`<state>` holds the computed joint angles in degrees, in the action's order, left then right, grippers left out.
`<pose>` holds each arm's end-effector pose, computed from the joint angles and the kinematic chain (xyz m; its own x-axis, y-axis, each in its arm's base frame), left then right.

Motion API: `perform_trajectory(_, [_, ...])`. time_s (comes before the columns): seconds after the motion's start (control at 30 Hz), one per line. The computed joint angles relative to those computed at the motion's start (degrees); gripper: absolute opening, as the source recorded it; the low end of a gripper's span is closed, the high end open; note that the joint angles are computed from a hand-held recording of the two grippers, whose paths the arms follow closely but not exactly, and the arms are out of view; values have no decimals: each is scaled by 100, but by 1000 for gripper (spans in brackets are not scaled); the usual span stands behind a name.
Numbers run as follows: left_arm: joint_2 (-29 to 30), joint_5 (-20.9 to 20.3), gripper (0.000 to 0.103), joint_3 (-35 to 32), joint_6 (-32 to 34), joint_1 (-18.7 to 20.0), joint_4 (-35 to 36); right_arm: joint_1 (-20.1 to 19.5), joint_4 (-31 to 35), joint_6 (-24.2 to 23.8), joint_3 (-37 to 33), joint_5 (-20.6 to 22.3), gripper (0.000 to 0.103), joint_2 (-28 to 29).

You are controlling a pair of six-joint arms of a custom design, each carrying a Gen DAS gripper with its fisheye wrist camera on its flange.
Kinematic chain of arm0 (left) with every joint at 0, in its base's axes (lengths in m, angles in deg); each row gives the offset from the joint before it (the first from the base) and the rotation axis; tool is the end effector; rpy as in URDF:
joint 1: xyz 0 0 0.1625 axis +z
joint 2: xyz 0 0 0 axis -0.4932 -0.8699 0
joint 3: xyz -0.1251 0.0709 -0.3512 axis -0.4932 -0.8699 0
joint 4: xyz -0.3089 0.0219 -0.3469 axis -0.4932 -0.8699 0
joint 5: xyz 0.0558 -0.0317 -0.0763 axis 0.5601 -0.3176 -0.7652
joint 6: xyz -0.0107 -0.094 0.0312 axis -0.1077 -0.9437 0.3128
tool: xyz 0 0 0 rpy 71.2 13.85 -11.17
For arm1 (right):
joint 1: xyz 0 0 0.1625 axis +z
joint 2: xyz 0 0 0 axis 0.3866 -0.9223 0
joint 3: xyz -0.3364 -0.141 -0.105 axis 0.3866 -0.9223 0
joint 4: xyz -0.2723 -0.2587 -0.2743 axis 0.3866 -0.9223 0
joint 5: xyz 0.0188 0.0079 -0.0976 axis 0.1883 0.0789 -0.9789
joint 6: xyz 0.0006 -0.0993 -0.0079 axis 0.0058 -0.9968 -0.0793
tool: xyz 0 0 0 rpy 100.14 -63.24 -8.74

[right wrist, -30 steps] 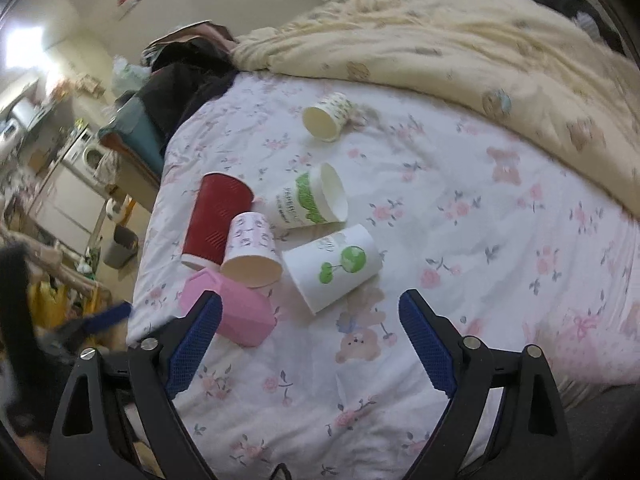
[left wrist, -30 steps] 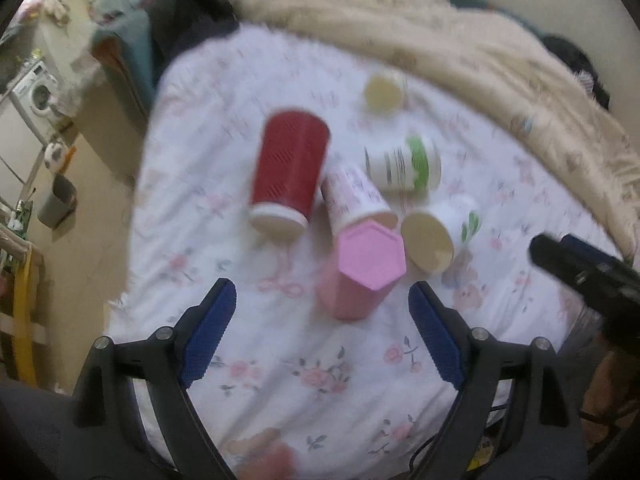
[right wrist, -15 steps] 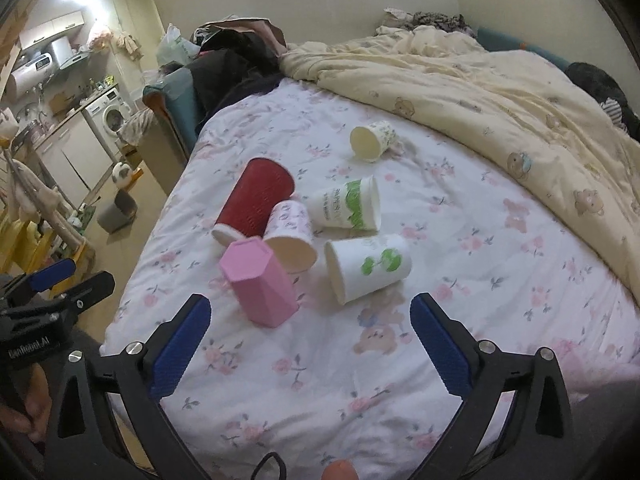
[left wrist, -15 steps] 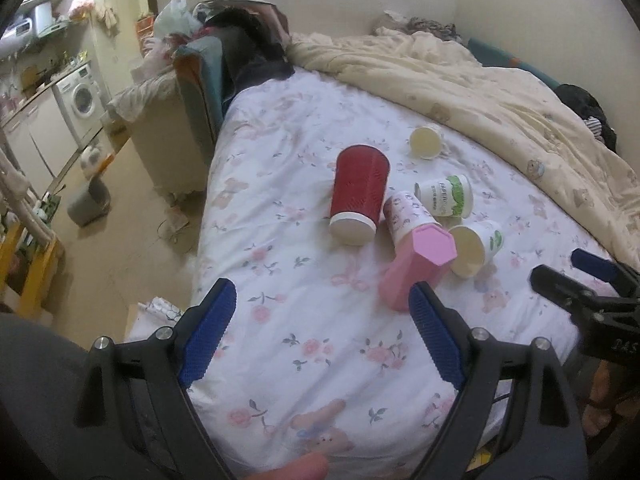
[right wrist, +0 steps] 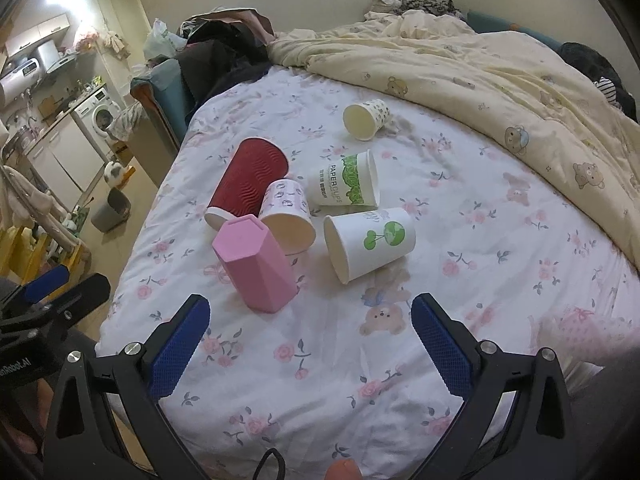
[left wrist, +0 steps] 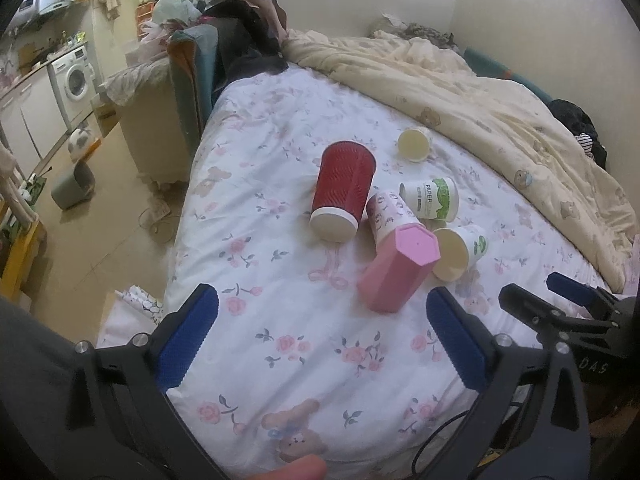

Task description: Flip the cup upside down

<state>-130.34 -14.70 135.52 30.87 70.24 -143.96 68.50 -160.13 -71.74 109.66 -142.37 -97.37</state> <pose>-0.2685 -0.5016 0.0757 -0.7585 0.2047 -0.6187 0.5209 0.7609 -0.3869 0.0944 -0.4717 0.2066 -0.8248 0.0915 0.5580 -0.3003 0.7653 -0.5693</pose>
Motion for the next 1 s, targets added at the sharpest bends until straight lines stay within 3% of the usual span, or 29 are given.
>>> perform_trajectory(1.0, [-35,5,103,0,-134,6,109,34,-5,-29,-7,-26,103,21])
